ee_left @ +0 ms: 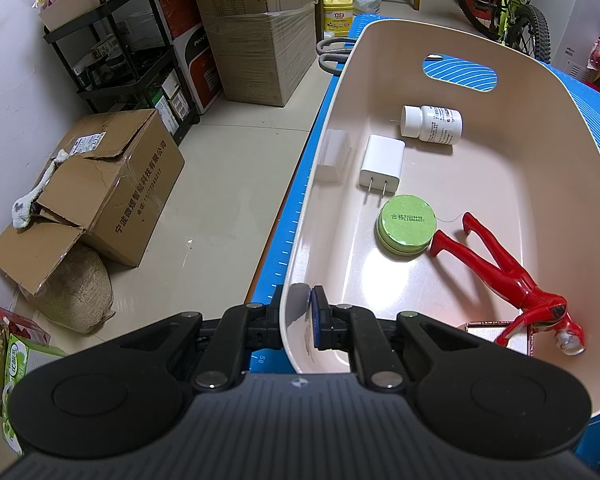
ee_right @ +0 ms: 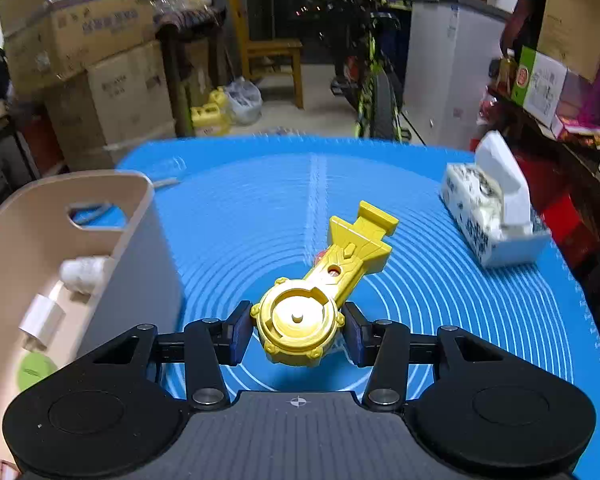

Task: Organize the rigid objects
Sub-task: 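Carry the yellow part into the basket and open the right tool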

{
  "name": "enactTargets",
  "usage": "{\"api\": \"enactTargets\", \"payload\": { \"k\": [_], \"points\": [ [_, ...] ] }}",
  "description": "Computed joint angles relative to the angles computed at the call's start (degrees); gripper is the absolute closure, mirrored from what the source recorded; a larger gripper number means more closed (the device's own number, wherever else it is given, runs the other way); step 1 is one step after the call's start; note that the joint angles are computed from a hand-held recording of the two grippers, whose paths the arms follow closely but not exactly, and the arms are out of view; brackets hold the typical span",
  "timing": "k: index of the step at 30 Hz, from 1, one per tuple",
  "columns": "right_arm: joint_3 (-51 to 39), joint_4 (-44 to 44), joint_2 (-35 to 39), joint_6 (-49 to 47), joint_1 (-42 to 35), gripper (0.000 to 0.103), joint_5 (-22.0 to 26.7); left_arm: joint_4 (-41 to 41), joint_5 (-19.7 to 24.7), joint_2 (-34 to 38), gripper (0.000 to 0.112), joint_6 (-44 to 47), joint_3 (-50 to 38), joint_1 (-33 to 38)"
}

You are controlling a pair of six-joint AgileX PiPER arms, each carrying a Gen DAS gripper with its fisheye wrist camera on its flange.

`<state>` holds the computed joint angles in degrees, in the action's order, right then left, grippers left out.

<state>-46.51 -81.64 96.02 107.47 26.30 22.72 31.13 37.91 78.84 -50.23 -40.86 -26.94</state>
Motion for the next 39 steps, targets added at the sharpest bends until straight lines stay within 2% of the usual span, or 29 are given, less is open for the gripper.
{"api": "enactTargets", "payload": {
  "k": [9,16,28,39],
  "points": [
    [1.17,-1.18,-8.08,-0.09,4.61,0.05,2.07,0.03,0.0,-0.02,0.098,0.0,0.02,0.0],
    [0.2,0.03,-10.21,-2.4,8.25,0.05,1.98,-0.01,-0.03,-0.04,0.098,0.07,0.03,0.04],
    [-4.58,4.36,-5.21,-8.94,17.76,0.05,2.43,-0.03,-0.05,-0.06,0.098,0.16,0.04,0.07],
    [-10.24,17.91,1.7,-25.13,21.72,0.05,0.77,-0.01,-0.03,-0.1,0.098,0.17,0.07,0.1]
  ]
}}
